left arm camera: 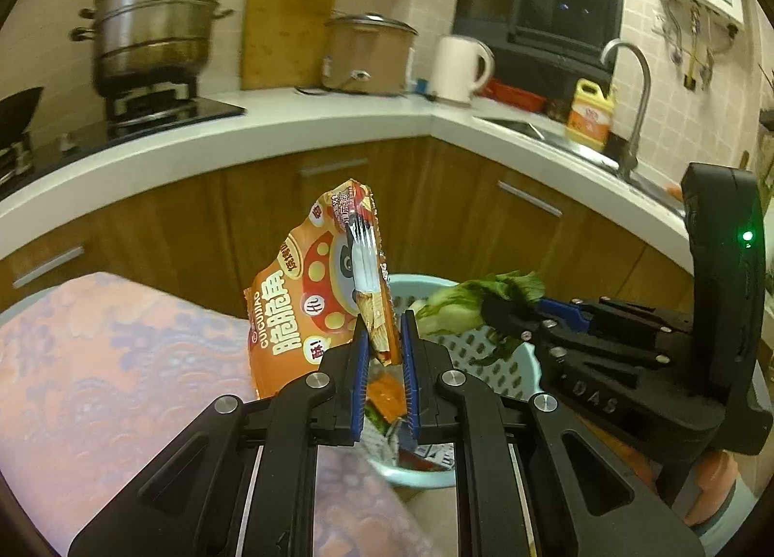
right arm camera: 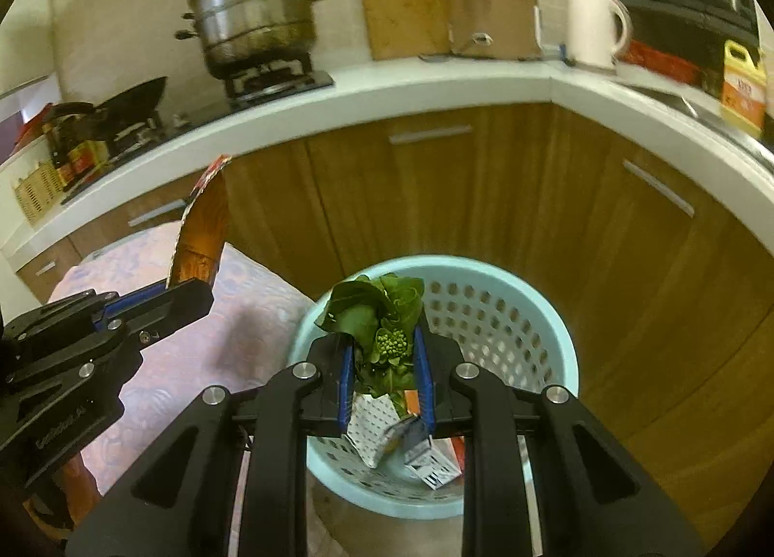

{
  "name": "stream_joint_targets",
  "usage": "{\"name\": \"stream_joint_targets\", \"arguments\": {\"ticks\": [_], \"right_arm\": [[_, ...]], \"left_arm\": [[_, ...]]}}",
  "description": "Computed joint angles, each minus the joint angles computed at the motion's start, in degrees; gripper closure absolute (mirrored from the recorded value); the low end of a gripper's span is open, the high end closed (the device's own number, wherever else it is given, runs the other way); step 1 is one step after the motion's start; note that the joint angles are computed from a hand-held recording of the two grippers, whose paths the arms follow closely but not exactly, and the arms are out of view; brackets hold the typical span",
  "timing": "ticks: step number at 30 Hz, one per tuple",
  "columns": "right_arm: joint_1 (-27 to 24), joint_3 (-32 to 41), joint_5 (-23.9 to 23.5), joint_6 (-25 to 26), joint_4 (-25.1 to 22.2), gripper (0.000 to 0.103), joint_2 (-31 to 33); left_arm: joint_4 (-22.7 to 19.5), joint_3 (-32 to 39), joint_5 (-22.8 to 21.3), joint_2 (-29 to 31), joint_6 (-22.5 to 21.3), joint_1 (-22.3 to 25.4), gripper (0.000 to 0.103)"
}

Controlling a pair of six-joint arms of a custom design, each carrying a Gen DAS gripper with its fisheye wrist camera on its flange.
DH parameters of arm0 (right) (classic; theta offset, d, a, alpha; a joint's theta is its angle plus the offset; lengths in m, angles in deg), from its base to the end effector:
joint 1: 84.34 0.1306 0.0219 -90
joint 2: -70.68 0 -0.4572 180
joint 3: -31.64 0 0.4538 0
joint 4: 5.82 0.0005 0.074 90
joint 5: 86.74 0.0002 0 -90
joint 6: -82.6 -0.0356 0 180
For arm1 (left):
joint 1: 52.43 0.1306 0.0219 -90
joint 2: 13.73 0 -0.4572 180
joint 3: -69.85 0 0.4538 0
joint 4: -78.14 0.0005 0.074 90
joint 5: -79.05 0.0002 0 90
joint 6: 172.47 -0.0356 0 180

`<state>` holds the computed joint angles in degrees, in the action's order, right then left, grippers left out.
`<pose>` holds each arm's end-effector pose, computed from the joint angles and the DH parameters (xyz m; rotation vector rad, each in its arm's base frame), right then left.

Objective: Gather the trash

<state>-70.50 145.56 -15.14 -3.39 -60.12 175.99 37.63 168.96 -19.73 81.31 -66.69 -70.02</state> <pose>0.6445 0.1698 0.5622 -0.5196 2.3062 0.4629 0.5758 -0.1774 0.5532 -0.0505 2.2020 -0.1571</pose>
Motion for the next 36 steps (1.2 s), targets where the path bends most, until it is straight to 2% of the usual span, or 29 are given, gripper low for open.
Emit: {"name": "stream_joint_targets", "arguments": {"ticks": [7,10,14,15,16,18,20,23,26,30,36], "right_arm": [[-1.00,0.99,1.08,-1.81,-4.60,0.085,2.83],[-1.62,2.10,0.98,-2.95,-7.11,0.084,4.12],[-2.79,3.77,-1.28,-4.04,-10.86,0.078,5.89],[-3.02,3.97,-2.15,-4.27,-11.42,0.074,6.13],[-3.27,4.00,-2.41,-4.73,-11.85,0.072,6.26],[-3.69,3.47,-2.32,-5.13,-11.21,0.059,6.02],[-4.05,2.63,-1.90,-5.91,-10.00,0.055,5.37],[-4.44,2.57,-2.64,-6.38,-9.90,0.055,5.12],[-4.32,2.19,-3.49,-6.52,-9.29,0.055,4.30],[-3.59,1.50,-2.97,-6.16,-8.40,0.055,2.89],[-2.10,0.37,-2.96,-8.05,-5.67,0.054,0.36]], "left_arm": [[-2.30,2.92,-0.50,3.50,-3.74,-0.94,0.092],[-2.63,3.39,0.42,4.37,-3.44,-0.90,0.092],[-3.54,4.39,2.77,5.60,-3.46,-0.21,0.090],[-3.44,4.30,2.57,5.61,-3.31,-0.24,0.088],[-3.50,4.28,3.13,5.66,-3.07,-0.06,0.075],[-3.22,3.99,3.76,5.52,-2.54,0.12,0.064],[-3.11,3.48,4.19,5.18,-2.52,0.30,0.058],[-3.16,2.82,4.71,4.67,-2.60,0.30,0.053],[-3.57,2.35,5.99,4.13,-3.00,0.33,0.042],[-3.95,1.31,5.59,3.00,-2.74,0.46,0.042],[-1.97,-3.09,5.09,-1.79,-0.83,1.74,0.042]]}}
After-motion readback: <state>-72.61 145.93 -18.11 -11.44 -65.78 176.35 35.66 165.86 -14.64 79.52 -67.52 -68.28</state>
